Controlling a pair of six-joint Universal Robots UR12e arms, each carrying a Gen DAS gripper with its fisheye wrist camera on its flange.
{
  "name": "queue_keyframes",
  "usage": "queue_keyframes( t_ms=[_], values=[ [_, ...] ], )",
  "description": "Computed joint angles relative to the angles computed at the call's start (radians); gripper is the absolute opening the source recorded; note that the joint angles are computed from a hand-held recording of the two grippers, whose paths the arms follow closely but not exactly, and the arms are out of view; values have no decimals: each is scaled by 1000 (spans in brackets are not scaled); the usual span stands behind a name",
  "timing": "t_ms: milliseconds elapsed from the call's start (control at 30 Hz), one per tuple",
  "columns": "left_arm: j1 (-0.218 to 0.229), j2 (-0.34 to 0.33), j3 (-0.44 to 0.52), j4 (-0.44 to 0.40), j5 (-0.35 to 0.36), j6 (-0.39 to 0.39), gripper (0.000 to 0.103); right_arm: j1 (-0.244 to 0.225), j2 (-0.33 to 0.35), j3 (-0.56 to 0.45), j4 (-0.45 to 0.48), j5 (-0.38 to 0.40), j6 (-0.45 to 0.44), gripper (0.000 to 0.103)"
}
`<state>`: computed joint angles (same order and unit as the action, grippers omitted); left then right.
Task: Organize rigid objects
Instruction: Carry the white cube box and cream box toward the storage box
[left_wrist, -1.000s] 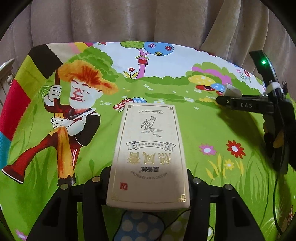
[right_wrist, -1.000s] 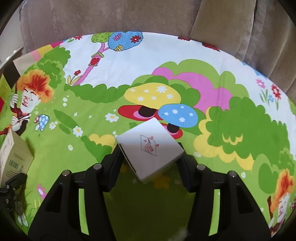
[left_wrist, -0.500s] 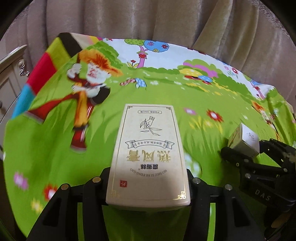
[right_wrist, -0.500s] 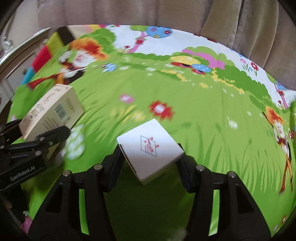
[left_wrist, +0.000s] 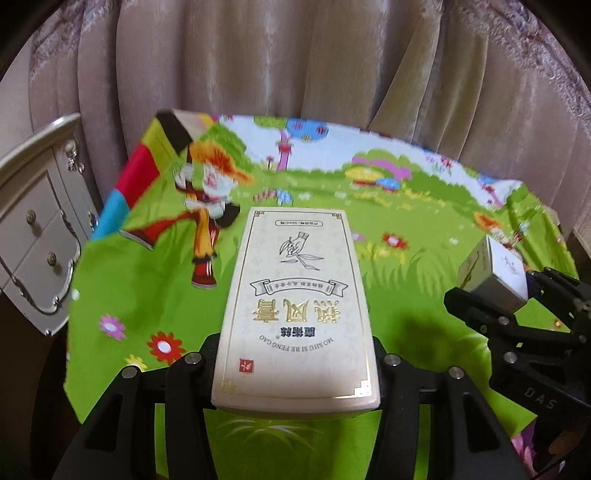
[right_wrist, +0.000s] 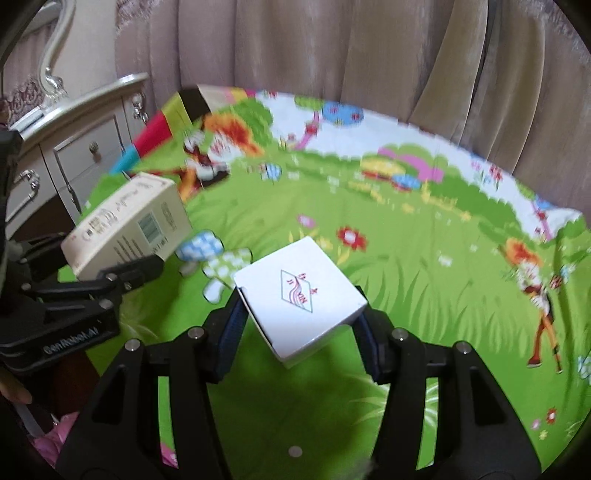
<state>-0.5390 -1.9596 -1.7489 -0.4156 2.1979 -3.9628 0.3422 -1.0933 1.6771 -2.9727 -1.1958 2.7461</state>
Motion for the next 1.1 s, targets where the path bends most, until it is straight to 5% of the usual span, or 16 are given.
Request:
queue_keyframes(
  t_ms=[200,467,833,1100],
  values=[
    [-44,4,35,77,126,78,52,-20,-55,68,-245,41,59,58],
    [-110,-30,110,288,277,271,52,-69,-119,139,-549,28,174,58],
    [-168,-114,254,480,245,574,52,-160,-205,245,-722,-23,224,59],
    [-197,-174,349,475,131,671,52,-221,-249,312,-760,-80,223,59]
  ],
)
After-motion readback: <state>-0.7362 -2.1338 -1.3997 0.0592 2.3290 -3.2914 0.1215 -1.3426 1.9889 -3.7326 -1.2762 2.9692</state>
